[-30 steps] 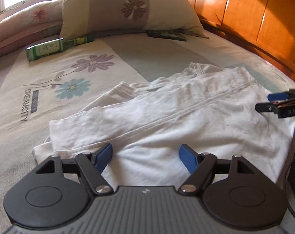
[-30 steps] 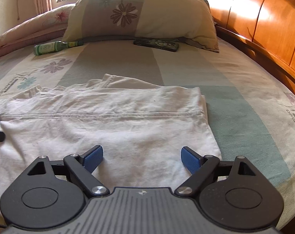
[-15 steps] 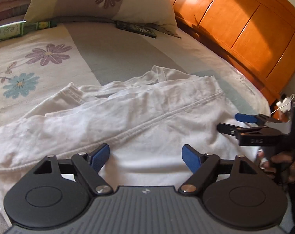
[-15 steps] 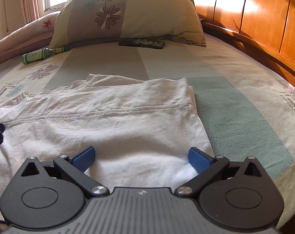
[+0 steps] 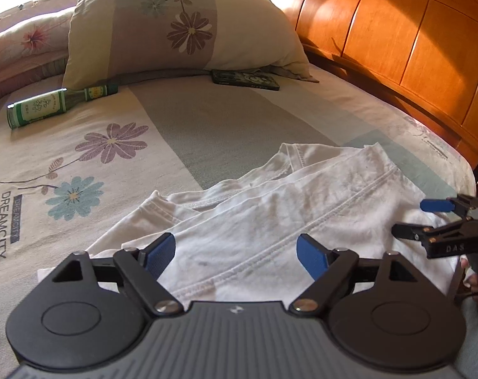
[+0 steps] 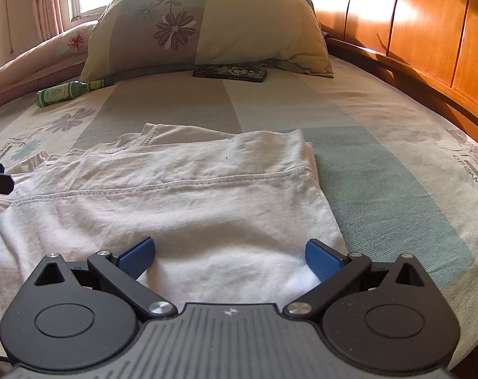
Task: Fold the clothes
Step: 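Open both grippers and lift them above the folded white shirt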
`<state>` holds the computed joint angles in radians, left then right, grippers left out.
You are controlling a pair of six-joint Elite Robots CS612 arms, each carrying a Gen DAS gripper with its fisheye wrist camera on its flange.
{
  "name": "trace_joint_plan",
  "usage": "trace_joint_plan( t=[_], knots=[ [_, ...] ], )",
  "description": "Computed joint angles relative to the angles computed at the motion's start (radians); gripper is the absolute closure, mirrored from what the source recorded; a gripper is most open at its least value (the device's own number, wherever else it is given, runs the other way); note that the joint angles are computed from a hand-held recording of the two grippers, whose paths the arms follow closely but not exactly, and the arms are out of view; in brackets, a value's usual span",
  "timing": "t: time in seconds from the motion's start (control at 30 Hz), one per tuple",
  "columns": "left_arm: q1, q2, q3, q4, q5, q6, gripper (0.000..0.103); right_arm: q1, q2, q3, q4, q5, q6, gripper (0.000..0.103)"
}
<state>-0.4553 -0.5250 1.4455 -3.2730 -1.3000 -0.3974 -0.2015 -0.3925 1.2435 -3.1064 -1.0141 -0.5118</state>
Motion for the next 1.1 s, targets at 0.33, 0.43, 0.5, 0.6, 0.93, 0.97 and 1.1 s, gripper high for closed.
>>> trace_joint_plan(
  t=[0.33,0.43,0.5,0.6,0.93,0.97,1.1],
  knots=[
    [-0.024,-0.027,0.091,0.059,0.116,-0.116,0.012,0.050,0.039,-0.101,0.124,0.024,-0.145,0.000],
    [-0.022,-0.033,0.093,0.079,0.137,-0.149,0.012,0.059,0.060,-0.162,0.131,-0.034,-0.039,0.000],
    [-0.022,-0.039,0.099,0.089,0.149,-0.167,0.012,0.060,0.048,-0.156,0.129,-0.033,-0.014,0.000],
    [-0.022,-0.043,0.112,0.045,0.130,-0.142,0.012,0.056,0.005,-0.112,0.231,0.088,-0.156,0.000],
    [-0.024,-0.048,0.148,0.015,0.083,-0.164,0.010,0.101,0.012,-0.126,0.317,0.080,-0.321,0.000],
    [-0.025,-0.049,0.152,0.013,0.082,-0.160,0.010,0.102,0.025,-0.149,0.293,0.063,-0.257,0.000],
    [-0.031,-0.059,0.161,0.016,0.100,-0.149,0.010,0.078,0.015,-0.145,0.266,0.083,-0.120,0.000]
  ],
)
